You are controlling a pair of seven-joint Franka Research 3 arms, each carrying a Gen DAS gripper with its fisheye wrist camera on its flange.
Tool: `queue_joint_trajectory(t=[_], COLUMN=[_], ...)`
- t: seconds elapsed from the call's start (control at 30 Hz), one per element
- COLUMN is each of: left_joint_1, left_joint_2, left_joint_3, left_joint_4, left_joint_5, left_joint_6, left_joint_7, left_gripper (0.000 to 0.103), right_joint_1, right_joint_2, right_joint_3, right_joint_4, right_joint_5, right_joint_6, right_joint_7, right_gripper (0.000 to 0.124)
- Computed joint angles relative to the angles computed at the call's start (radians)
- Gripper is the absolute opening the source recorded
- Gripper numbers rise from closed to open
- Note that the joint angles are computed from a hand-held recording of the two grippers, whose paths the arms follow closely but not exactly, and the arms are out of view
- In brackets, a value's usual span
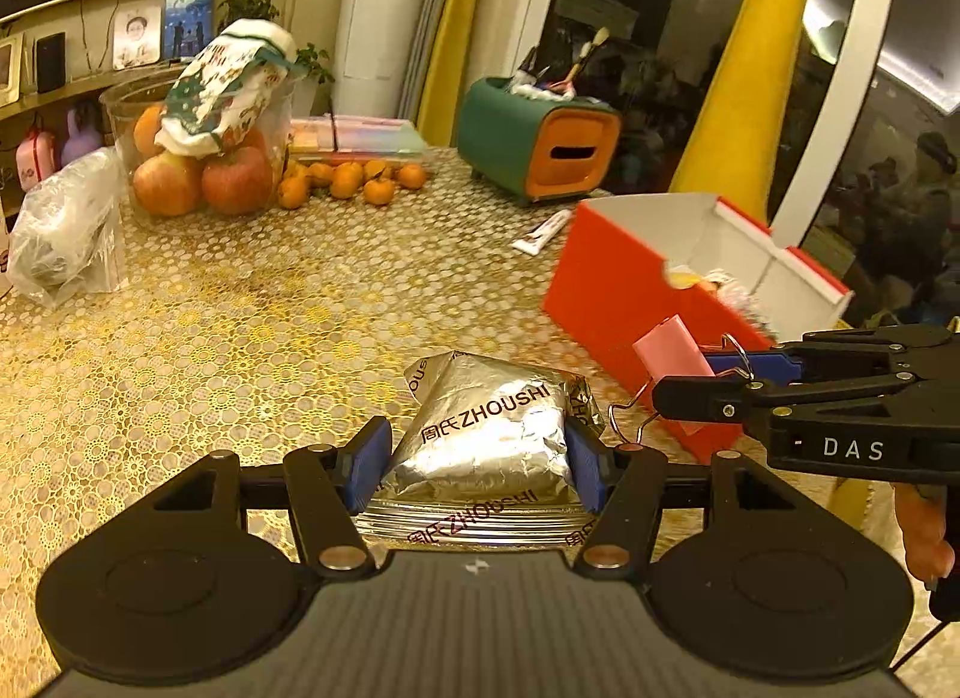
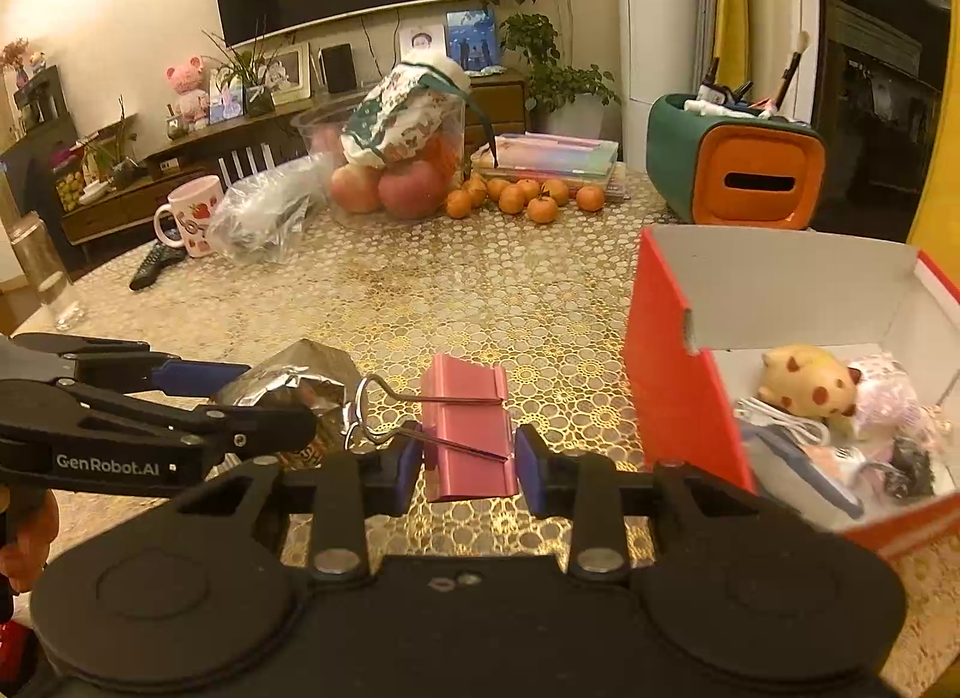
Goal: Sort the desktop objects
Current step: 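Carry the silver pouch and the pink clip over the red box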
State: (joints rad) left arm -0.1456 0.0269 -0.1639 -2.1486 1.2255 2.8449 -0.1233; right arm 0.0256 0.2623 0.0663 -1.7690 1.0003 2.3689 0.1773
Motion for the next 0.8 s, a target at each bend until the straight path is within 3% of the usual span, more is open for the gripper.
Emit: queue_joint_trajectory(t=[0.4,0.8], left_joint_1=[-0.047,-0.118], left_joint_2=[-0.029,0.099], left_joint_3=[-0.05,-0.037], left_joint_4=[0.054,0.235], left_joint_5=[-0.048,-0.114], left_joint_6=[-0.063,-0.057], left_joint_7=[0.066,0.221], left_gripper=[0.06,0.061], right_joint_1=[-0.046,-0.111], right_joint_2=[-0.08,-0.032], right_joint_3=[-0.051,-0.08], right_joint_4=[-0.039,0.051], right_joint_5=[0.046,0.07], right_joint_6=[-0.073,-0.075], right_joint_7=[-0.059,-0.062], right_gripper=[0.033,0.033])
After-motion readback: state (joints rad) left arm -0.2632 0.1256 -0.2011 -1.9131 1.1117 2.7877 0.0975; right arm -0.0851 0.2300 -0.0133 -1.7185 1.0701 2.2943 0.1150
